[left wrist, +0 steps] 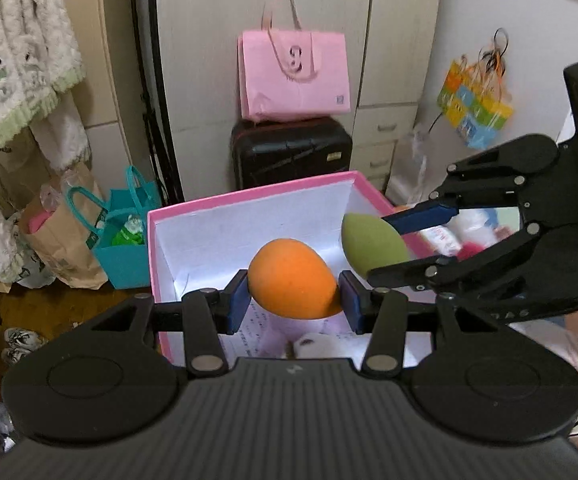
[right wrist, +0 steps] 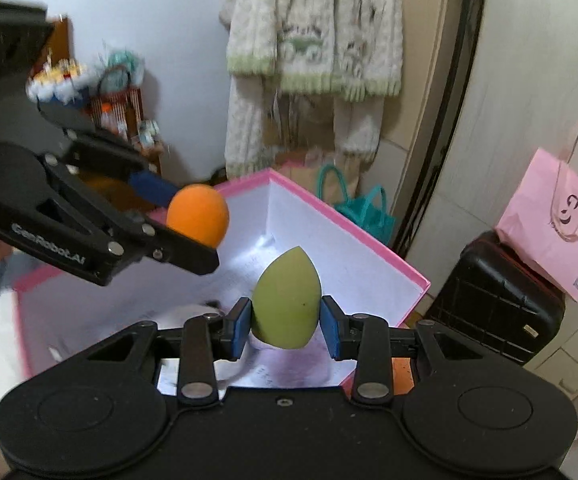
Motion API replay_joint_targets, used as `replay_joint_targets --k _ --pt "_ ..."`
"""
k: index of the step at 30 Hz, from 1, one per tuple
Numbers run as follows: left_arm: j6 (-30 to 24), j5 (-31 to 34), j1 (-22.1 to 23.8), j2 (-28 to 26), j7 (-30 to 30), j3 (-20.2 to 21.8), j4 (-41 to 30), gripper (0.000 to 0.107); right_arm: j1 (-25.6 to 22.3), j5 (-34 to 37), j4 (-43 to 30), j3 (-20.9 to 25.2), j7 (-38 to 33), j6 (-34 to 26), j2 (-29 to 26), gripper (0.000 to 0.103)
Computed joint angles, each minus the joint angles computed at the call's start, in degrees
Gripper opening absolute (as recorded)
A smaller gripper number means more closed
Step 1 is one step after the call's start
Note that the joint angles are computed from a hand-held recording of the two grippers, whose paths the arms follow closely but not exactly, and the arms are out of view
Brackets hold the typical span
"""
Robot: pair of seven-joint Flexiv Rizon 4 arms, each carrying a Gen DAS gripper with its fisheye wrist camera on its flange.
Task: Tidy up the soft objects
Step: 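Carry the orange sponge left and green sponge right over the pink box, then open the left gripper over the box while the right gripper releases the green sponge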
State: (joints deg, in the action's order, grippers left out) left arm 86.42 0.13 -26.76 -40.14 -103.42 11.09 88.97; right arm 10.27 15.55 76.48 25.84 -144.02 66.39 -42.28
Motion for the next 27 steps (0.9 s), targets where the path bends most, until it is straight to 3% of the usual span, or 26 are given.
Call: replay_joint_targets --k 7,13,17,20,24,27 --pt "-7.51 2.69 -0.09 -4.16 0.29 2.25 -7.65 0.046 5.91 -8.53 -3.42 -6.26 4.27 0.86 -3.98 0.042" --pt "-12.22 5.48 0.65 -6.05 -1.67 2.36 -11.92 0.047 6.74 -12.43 -7.81 -6.89 7.30 -2.63 -7.13 0.042" --pt "-11.40 7.53 1.52 -6.57 -2.72 1.40 -12.86 0.051 6.78 -12.63 -9.90 -6.63 8.26 -3.81 -8.54 0.044" --pt "-9.88 7.91 1.60 -6.33 -3.73 1.33 -12.32 0.060 6.84 -12.18 -9.56 -6.61 8.81 -2.28 -8.59 0.048" --pt "-8.21 9.43 -0.16 -4.80 -6.78 3.64 -10.18 0.067 4.21 -9.16 -8.07 -3.34 7.78 -0.27 -7.52 0.048" --pt "-7.47 9.47 -0.24 -2.49 -7.90 3.10 -7.02 0.068 2.02 -6.33 -4.91 -1.62 8.00 1.40 -4.95 0.048"
